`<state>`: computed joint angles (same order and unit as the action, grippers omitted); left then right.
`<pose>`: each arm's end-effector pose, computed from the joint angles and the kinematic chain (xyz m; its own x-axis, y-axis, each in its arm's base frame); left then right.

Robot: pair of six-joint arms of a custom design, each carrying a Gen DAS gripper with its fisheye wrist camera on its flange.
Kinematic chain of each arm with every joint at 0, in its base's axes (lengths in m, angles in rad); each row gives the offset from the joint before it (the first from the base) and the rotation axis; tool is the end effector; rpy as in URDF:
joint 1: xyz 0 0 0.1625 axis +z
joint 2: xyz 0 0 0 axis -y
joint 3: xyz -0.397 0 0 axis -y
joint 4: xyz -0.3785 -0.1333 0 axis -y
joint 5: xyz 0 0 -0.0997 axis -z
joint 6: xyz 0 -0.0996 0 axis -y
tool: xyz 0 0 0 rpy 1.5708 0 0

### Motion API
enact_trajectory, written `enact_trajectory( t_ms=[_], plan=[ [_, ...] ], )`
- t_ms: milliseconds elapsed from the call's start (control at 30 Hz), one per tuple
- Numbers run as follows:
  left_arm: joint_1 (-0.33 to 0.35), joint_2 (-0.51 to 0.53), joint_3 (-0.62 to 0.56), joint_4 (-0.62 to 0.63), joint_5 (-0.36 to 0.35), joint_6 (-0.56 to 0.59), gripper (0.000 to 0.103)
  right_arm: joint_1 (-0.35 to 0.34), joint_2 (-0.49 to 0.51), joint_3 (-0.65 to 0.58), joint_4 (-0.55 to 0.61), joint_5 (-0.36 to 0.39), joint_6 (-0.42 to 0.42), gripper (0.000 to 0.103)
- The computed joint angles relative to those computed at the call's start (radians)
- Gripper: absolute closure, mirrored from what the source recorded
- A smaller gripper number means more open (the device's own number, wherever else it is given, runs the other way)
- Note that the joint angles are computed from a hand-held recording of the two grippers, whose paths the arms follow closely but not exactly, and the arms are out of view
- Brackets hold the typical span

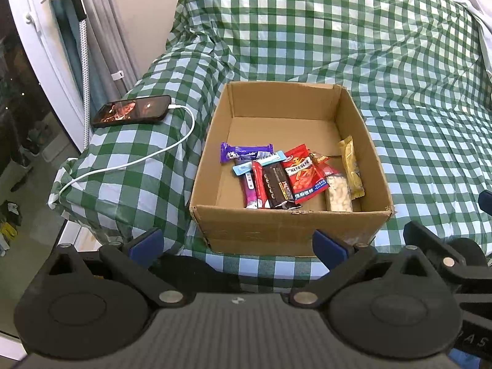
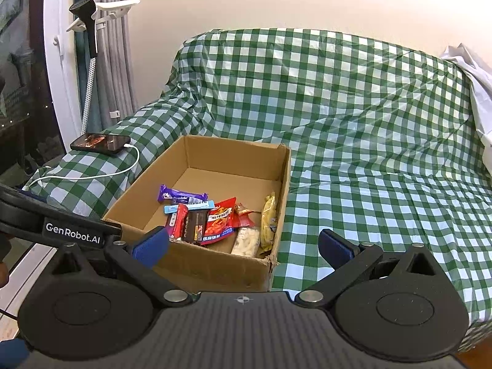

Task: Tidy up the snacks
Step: 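Lift both tools out of the box and back away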

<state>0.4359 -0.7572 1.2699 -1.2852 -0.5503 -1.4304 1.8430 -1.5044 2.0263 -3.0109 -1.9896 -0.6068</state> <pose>-0.4977 -0.4725 0.1418 -0.5799 -0.1894 -0.7924 0.4178 0.7658 -0.4888 0.2204 -0.4444 0.3939 -0.7011 -0.2797 0.6559 -0.6854 0.5179 -0.5119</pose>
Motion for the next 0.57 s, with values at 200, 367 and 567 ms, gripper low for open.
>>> enact_trajectory(
  t_ms=[200,367,567],
  plan=[
    [0.0,0.002,-0.003,0.005,-0.004,-0.004,0.0,-0.002,0.0,0.0,-0.001,0.002,-0.002,0.001],
    [0.0,0.004,-0.006,0.012,-0.002,-0.004,0.0,-0.002,0.001,0.001,-0.001,0.002,-0.002,0.001],
    [-0.001,0.003,-0.004,0.026,0.005,-0.017,0.0,0.001,0.0,-0.004,0.009,0.006,0.002,0.001]
  ],
)
